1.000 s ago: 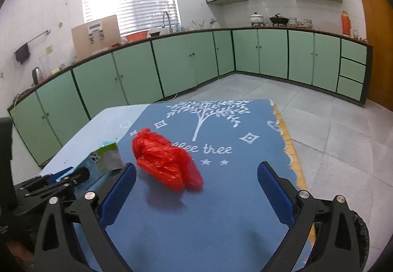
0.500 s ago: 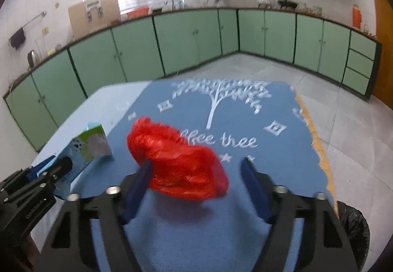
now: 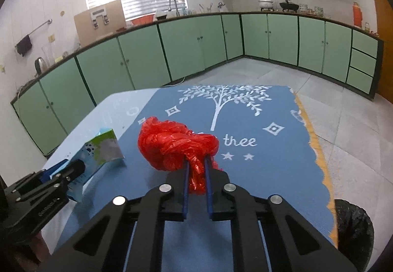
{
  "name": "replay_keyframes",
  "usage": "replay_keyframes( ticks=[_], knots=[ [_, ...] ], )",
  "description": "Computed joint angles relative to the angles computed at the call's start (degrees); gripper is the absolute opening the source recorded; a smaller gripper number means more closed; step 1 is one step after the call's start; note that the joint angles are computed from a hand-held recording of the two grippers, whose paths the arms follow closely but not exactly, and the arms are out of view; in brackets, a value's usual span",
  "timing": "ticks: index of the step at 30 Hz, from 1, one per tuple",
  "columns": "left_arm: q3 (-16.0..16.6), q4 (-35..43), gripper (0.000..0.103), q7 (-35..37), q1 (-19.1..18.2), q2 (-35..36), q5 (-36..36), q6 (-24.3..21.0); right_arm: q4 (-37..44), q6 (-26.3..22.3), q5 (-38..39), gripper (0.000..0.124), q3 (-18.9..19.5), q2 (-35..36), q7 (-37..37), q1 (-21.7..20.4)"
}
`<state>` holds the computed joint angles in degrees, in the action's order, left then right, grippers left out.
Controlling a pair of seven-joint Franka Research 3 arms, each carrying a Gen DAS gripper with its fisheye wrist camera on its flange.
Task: Collect trash
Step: 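Carry the carton and red bag over the bin and open both tools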
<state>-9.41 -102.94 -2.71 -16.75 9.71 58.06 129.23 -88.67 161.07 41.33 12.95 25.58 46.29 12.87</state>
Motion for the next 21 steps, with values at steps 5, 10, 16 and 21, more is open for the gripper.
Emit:
replay_keyframes(
  ticks=[5,10,16,21],
  knots=[
    [-0.68,0.76,0.032,0.05,-1.01,-0.29,1.17,0.64,-4.46,0.74,5.47,0.011,1.24,-4.42,-4.07,-2.77],
    [-1.23,3.22,0.032,0.56,-2.6,0.69,2.28,0.89,-9.02,1.51,11.13,0.011,-0.06,-9.06,-8.12,-4.12],
    [-1.57,8.86,0.032,2.11,-5.73,4.07,3.36,2.1,-14.36,2.35,15.74,0.011,-3.74,-14.27,-11.44,-4.92],
    [-1.13,15.09,0.032,5.38,-8.77,8.69,2.44,4.5,-17.91,3.28,16.79,0.011,-7.08,-17.4,-11.43,-5.48]
  ],
)
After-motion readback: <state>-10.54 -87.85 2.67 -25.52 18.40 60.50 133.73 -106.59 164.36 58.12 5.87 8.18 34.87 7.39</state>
